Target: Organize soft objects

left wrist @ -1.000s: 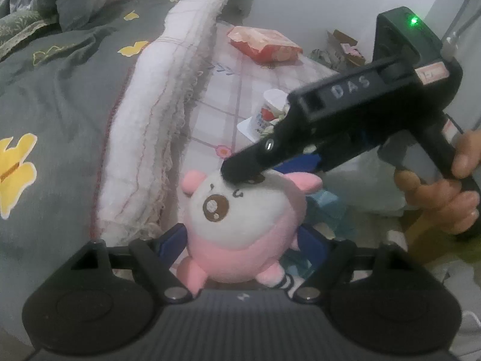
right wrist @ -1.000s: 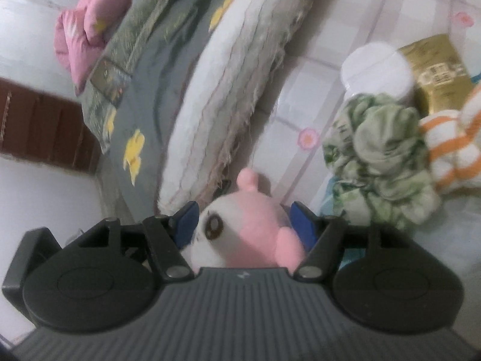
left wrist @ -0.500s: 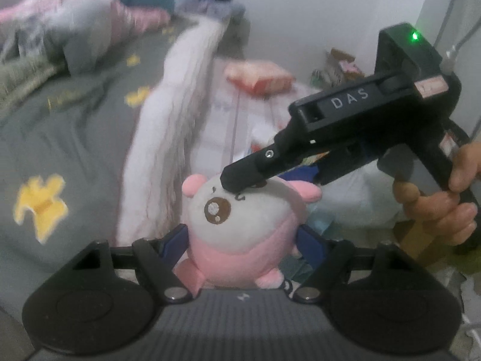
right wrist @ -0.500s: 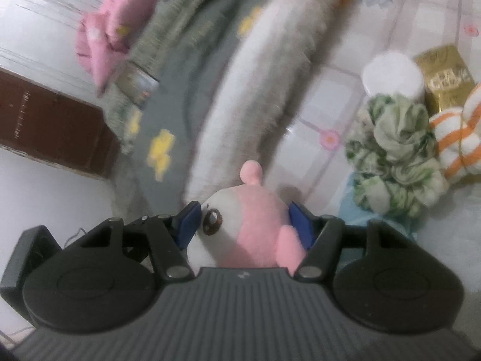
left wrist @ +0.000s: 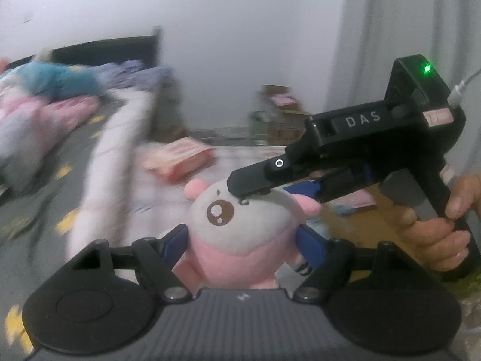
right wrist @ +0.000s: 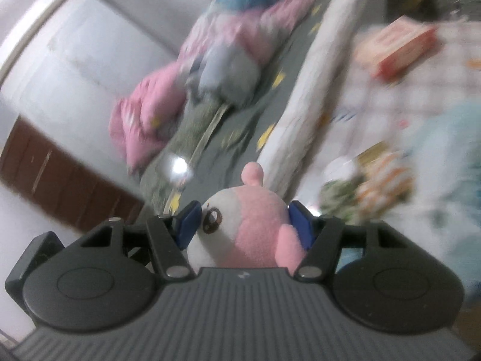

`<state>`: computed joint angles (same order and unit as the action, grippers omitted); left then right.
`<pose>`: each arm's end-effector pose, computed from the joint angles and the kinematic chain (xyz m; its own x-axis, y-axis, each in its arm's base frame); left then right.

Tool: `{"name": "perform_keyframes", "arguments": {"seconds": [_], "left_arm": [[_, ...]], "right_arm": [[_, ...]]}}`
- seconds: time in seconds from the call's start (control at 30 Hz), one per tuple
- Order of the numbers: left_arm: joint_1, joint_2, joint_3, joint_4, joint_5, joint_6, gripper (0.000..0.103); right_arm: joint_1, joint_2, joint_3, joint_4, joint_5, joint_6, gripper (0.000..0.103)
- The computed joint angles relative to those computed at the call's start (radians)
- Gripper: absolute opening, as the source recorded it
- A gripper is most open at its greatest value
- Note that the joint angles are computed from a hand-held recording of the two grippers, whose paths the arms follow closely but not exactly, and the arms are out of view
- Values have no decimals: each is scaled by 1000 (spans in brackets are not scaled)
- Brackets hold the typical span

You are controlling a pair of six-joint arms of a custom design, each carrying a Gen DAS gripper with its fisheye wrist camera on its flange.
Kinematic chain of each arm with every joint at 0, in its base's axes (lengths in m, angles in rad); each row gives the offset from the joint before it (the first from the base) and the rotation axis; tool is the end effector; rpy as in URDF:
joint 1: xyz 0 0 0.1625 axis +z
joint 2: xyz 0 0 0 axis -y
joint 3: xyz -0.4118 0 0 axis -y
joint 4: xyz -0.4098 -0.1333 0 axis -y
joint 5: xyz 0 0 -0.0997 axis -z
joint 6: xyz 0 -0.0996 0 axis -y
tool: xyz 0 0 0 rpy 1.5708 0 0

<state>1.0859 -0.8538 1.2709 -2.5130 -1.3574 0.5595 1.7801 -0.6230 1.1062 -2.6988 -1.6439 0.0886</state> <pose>-0.2271 -0.7623 0.2726 -0.5607 0.7128 -0.4214 0.8270 0.4569 -0.3276 0.2971 -0.7923 0.1929 -0.9955 -0.0945 0.0050 -0.0783 0.7932 -0.6039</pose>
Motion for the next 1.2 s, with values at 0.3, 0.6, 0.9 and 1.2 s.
{"name": "perform_keyframes", "arguments": {"seconds": [0.3,0.6,0.9,1.2], "left_arm": [[-88,257,-269,289,-98,4,80],[-128,621,-743,707,-47,-54,80],[-141,755,-892,801,13,-63,79],[-155,783,-893,760,14,-42,80]], "right_arm": [[-93,-310,385,-260,-115,105,65],[-266,-457,522,-228,-132,222,66],[-318,-407,467,-189,-232,155,65],[-317,-373,430,-197,-340,70,65]]}}
